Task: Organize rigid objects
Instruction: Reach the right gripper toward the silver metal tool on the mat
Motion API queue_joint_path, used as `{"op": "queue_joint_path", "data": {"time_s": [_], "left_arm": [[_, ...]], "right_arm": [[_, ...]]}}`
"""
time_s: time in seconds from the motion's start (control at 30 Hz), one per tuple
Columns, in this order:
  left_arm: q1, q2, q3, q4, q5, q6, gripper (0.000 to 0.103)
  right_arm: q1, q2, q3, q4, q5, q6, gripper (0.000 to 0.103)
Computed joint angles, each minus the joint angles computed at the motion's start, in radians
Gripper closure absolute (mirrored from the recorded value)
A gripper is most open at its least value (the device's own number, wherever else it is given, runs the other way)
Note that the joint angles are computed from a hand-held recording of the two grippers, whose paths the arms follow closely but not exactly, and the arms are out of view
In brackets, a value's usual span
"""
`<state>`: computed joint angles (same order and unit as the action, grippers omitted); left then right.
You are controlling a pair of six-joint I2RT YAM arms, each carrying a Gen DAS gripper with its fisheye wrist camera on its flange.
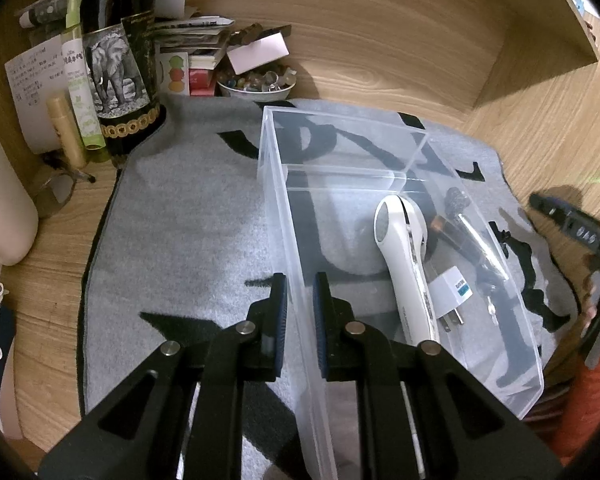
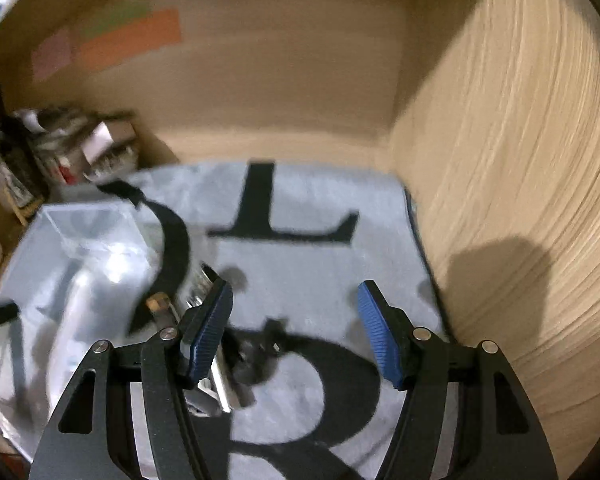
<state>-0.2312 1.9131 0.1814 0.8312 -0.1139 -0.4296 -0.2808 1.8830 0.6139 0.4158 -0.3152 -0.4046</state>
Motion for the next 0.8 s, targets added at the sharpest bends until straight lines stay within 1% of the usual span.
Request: {"op": "queue_joint_path", "data": {"time_s": [0.13, 0.2, 0.3, 0.37, 0.4, 0.43, 0.47, 0.5, 0.53, 0.6, 0.67, 0.8], "left_arm": [[-0.007, -0.017, -0.002, -0.015, -0.011, -0.007, 0.090], [-0.008, -0.020, -0.002, -0.017, -0.012, -0.007, 0.090], [-0.006, -0.025, 0.002, -0.026, -0.014, -0.005, 0.090], [-0.008, -0.030, 0.002, -0.033, -0.018, -0.007, 0.090], [-0.007, -0.030, 0.000, -0.030, -0.015, -0.007, 0.090], [-0.007, -0.027, 0.000, -0.026, -0.013, -0.006, 0.090], [-0.006, -0.026, -0.001, -0.024, -0.012, -0.006, 0.090], [-0.007, -0.027, 0.000, -0.027, -0.013, -0.005, 0.090], [-0.008, -0.028, 0.001, -0.029, -0.014, -0.006, 0.090], [-0.009, -0.031, 0.001, -0.033, -0.015, -0.005, 0.090], [-0.010, -0.031, 0.000, -0.030, -0.014, -0.007, 0.090], [-0.011, -0.032, 0.000, -0.031, -0.015, -0.010, 0.090]], "right_arm": [[-0.004, 0.126, 0.061, -0.017, 0.017, -0.014, 0.041], [-0.014, 0.164, 0.088, -0.034, 0.011, -0.016, 0.041], [-0.023, 0.209, 0.148, -0.107, -0.024, -0.002, 0.042], [-0.019, 0.236, 0.181, -0.149, -0.036, 0.001, 0.047], [-0.015, 0.247, 0.191, -0.162, -0.034, -0.006, 0.056], [-0.009, 0.260, 0.204, -0.174, -0.031, -0.012, 0.062], [-0.008, 0.274, 0.219, -0.192, -0.046, -0.016, 0.063], [-0.009, 0.277, 0.221, -0.190, -0.058, -0.010, 0.069], [-0.009, 0.275, 0.216, -0.181, -0.057, -0.004, 0.080], [-0.015, 0.262, 0.213, -0.198, -0.081, -0.009, 0.080], [-0.014, 0.237, 0.177, -0.159, -0.073, -0.012, 0.080], [-0.012, 0.191, 0.133, -0.121, -0.071, -0.009, 0.080]]}}
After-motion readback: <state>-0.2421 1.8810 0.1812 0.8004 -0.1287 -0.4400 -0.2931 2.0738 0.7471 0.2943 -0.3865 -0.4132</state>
